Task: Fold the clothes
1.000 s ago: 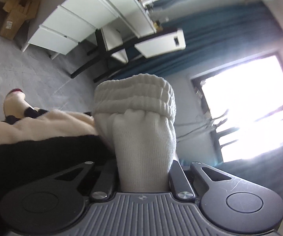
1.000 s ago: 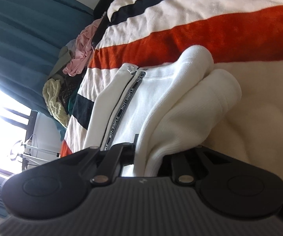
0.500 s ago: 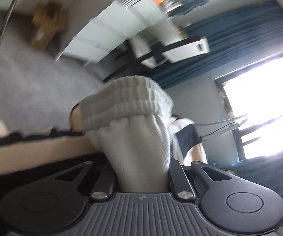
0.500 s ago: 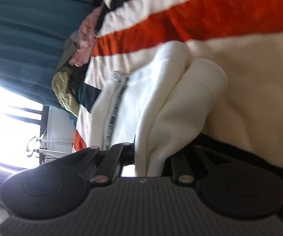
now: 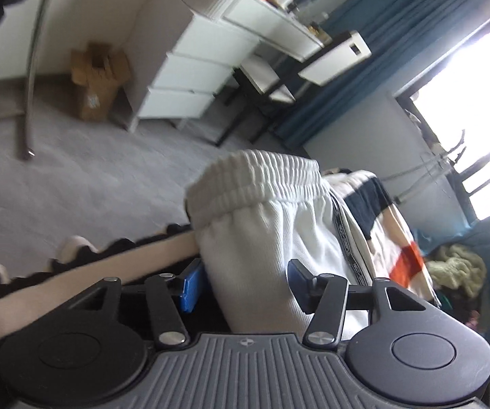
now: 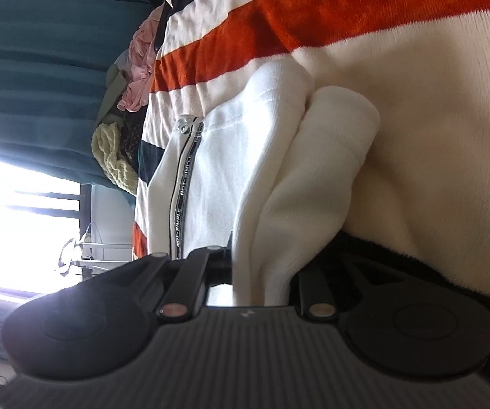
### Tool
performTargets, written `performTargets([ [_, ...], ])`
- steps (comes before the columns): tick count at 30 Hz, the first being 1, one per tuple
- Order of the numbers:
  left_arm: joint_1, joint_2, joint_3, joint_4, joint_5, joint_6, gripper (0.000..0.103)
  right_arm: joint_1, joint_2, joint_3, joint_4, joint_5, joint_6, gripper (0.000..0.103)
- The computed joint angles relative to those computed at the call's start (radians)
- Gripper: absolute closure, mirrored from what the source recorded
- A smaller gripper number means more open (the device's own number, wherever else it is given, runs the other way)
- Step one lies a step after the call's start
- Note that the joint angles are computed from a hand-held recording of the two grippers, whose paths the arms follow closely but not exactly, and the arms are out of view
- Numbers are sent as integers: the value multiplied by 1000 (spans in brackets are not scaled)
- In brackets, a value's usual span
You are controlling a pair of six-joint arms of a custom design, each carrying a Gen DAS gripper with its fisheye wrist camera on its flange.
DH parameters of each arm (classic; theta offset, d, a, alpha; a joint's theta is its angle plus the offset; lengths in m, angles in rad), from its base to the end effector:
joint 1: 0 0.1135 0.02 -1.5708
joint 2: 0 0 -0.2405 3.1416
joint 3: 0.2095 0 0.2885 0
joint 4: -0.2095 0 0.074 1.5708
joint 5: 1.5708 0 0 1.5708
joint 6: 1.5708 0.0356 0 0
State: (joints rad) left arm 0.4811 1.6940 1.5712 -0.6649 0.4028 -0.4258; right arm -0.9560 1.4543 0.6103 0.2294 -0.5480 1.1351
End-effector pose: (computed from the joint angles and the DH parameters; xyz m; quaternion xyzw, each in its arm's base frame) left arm 0.3719 0.1784 0.3015 -0.3281 0.8476 -0.1745 0.3789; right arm 0.1938 -0.2423 0.1212 0.6771 0.5363 0.2789 0.4197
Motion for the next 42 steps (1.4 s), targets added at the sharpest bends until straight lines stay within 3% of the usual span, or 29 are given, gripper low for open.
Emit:
performTargets([
  [3,-26,-115,-87,65,-84,48,27,3,7,-2,21,-9,4,71],
  [5,-56,-185,-133,99,-134,86,27,3,13,-17,77,-26,34,56],
  [8,-132,-266,-184,151,-201,151,23,11,13,-24,124,-29,37,46],
  [13,-302,-258,-179,207,-250,267,21,8,12,-41,173,-29,46,45],
  [19,-522,-191,-182,260,-311,314,21,0,11,-69,275,-27,109,45],
  [24,-662,-113,-252,364,-344,366,21,6,-38,-78,226,27,74,45],
  [26,-696,-77,-278,409,-369,414,21,17,-56,-66,129,80,21,45],
  [30,-725,-10,-278,468,-398,460,20,11,-26,-79,172,91,71,47],
  [36,-739,61,-257,457,-424,523,19,53,31,8,83,139,-103,47],
  [42,-741,72,-259,432,-429,538,19,34,95,-28,319,115,7,45],
])
